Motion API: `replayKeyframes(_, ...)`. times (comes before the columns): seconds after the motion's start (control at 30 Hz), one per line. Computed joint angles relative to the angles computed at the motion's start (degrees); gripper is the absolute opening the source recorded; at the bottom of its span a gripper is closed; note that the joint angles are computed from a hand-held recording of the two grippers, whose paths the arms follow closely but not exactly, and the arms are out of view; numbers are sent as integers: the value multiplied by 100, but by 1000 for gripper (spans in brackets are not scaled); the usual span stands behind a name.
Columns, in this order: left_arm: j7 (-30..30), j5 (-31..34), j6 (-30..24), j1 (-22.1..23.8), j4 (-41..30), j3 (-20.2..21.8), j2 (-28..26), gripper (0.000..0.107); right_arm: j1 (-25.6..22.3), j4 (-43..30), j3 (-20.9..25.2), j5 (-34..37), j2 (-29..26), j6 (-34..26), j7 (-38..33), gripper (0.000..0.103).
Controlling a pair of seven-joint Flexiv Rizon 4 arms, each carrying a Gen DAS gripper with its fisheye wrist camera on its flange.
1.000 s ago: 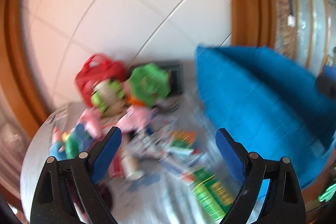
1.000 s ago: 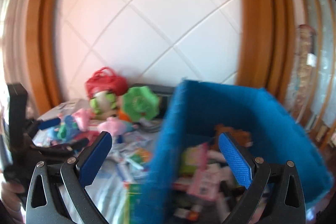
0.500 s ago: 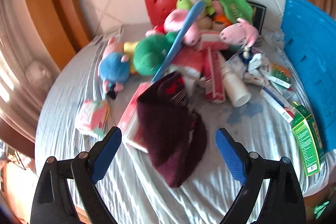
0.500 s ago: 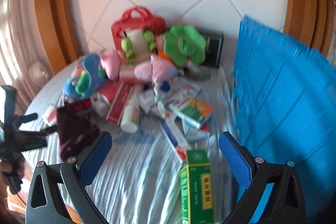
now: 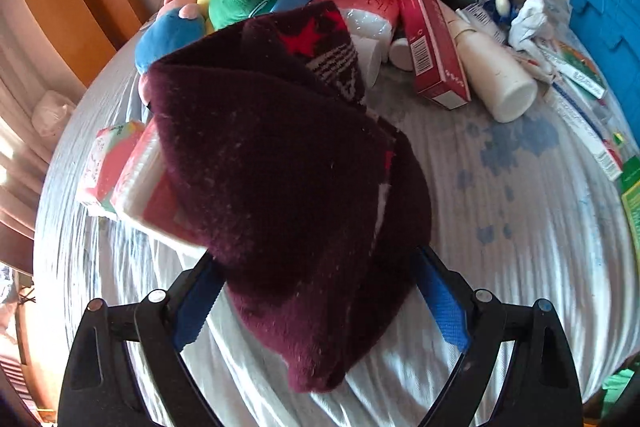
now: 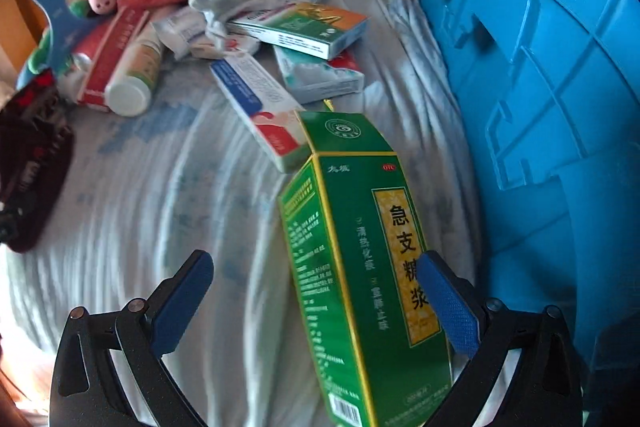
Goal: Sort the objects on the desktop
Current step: 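Grasp the maroon knit cloth with the left tool while the right tool grasps the tall green box, then carry the maroon cloth and green box into the blue crate and release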
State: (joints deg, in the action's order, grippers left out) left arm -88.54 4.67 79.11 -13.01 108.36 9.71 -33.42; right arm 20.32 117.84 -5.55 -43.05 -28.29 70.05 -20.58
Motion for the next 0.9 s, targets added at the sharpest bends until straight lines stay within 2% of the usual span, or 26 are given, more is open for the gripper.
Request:
replayKeyframes(0.07, 4, 3, -117, -24, -121, -5, -110, 92, 113, -89, -68, -159, -54, -341, -34, 103)
replayKeyframes(0.13, 132, -263, -144, 273, -105, -345, -140, 92, 157, -263, -26, -157, -159, -869, -100, 103)
replayKeyframes(0.17, 279, -535, -237, 553, -73, -657, -130, 90, 124, -319, 3, -119, -203, -987, -76, 103)
replayKeyframes(0.2, 420, -801, -287, 801, -22, -932, -117, 84, 38, -363, 77, 19, -242, -1037, -84, 103)
replayKeyframes(0.27, 639, -1261, -298, 1159, 130, -1319, -47, 47, -237, -380, 299, 494, -292, -855, -145, 103)
replayKeyframes(0.3, 726, -1392, -268, 1227, 208, -1395, 8, 40, -373, -370, 422, 770, -295, -752, -239, 103)
replayKeyframes(0.37, 726, -1319, -160, 1020, 315, -1160, 137, 31, -493, -284, 538, 1099, -253, -590, -435, 103)
replayKeyframes(0.4, 742, -1276, -101, 945, 386, -1086, 214, 29, -482, -227, 536, 1149, -217, -514, -510, 102)
replayKeyframes(0.47, 855, -1285, 77, 939, 622, -1129, 426, 27, -362, -92, 444, 1110, -109, -424, -527, 83)
replayKeyframes(0.5, 938, -1336, 186, 988, 745, -1215, 525, 26, -216, -6, 302, 938, -20, -430, -420, 63)
replayKeyframes(0.53, 998, -1382, 317, 1012, 887, -1283, 655, 26, -105, 51, 186, 763, 50, -451, -308, 60)
replayKeyframes(0.63, 1066, -1454, 592, 964, 1108, -1318, 937, 26, -169, 162, 232, 696, 194, 20, -257, 59)
replayKeyframes(0.77, 1059, -1477, 929, 863, 1224, -1226, 1294, 24, 54, 269, -71, 183, 433, 610, 101, 59)
replayKeyframes(0.8, 1019, -1447, 991, 788, 1227, -1153, 1391, 24, 132, 290, -177, -2, 514, 737, 237, 59)
replayKeyframes(0.9, 949, -1286, 1107, 587, 975, -938, 1446, 23, 419, 369, -778, -1197, 869, 1224, 1083, 59)
